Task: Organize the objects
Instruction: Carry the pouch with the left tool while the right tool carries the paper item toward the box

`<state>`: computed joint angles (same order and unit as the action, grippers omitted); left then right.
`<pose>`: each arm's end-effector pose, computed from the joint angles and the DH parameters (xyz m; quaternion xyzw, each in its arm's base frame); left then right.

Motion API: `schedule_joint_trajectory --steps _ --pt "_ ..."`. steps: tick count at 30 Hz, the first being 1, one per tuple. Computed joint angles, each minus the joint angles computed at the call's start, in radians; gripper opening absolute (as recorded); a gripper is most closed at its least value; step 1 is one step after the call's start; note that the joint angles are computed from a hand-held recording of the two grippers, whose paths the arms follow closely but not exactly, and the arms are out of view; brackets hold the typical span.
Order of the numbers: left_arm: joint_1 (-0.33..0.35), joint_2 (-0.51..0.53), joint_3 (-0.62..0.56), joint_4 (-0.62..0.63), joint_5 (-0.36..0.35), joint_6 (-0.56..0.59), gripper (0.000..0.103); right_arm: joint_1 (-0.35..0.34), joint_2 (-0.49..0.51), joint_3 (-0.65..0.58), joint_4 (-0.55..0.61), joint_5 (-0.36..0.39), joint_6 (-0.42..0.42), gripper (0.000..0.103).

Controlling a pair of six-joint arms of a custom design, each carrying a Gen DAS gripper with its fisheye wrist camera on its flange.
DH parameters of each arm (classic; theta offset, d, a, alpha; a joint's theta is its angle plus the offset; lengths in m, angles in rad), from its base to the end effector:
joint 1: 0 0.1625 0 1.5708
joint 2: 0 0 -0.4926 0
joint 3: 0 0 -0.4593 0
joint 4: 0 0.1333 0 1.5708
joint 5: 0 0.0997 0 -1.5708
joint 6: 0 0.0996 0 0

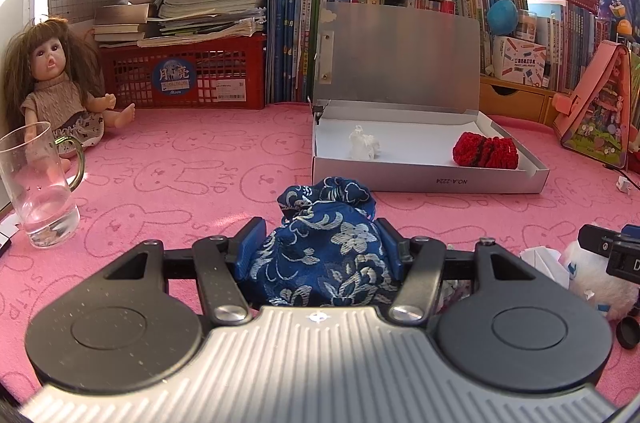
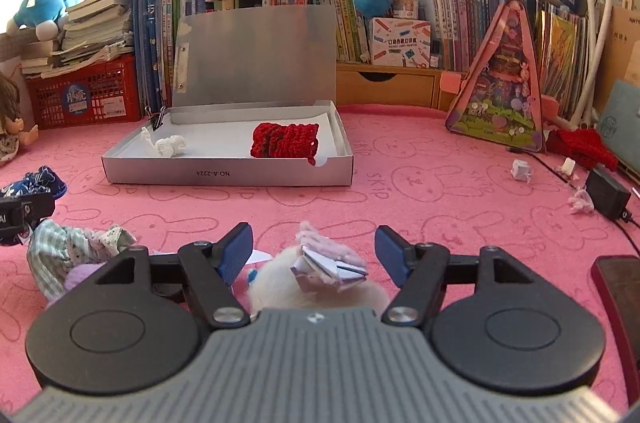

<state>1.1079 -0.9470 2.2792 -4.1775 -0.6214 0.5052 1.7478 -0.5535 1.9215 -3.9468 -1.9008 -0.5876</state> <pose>-0.0230 -0.5259 0.1945 0.0920 0.7593 -0.5213 0.3785 0.2129 -0.6166 0.0056 0.2486 -0.8310 0.4370 0.2379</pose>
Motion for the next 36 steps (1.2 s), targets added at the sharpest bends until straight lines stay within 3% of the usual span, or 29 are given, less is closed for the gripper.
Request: schedule_joint_trajectory --steps 2,6,11,14,23,36 --pt "0.0 0.001 0.0 0.001 0.0 0.0 0.065 -0.014 -0.019 0.0 0.039 0.014 0.057 0.079" --pt "0.002 0.005 -0.003 0.006 0.0 -0.004 0.065 -0.028 -0.038 0.009 0.081 0.044 0.068 0.075" --pt "0.004 0.005 -0.007 0.014 -0.005 -0.001 0.065 -0.027 -0.046 0.011 0.133 0.043 0.098 0.047" --pt "0.006 0.006 -0.01 0.018 -0.007 0.0 0.065 -0.025 -0.042 0.011 0.124 0.038 0.104 0.041" --pt "0.012 -0.004 -0.025 0.066 -0.03 -0.02 0.065 -0.015 -0.049 0.001 0.11 0.054 0.076 0.041" --pt "0.034 -0.033 -0.133 0.188 -0.102 -0.036 0.065 0.015 -0.051 -0.141 0.292 0.065 0.077 0.041"
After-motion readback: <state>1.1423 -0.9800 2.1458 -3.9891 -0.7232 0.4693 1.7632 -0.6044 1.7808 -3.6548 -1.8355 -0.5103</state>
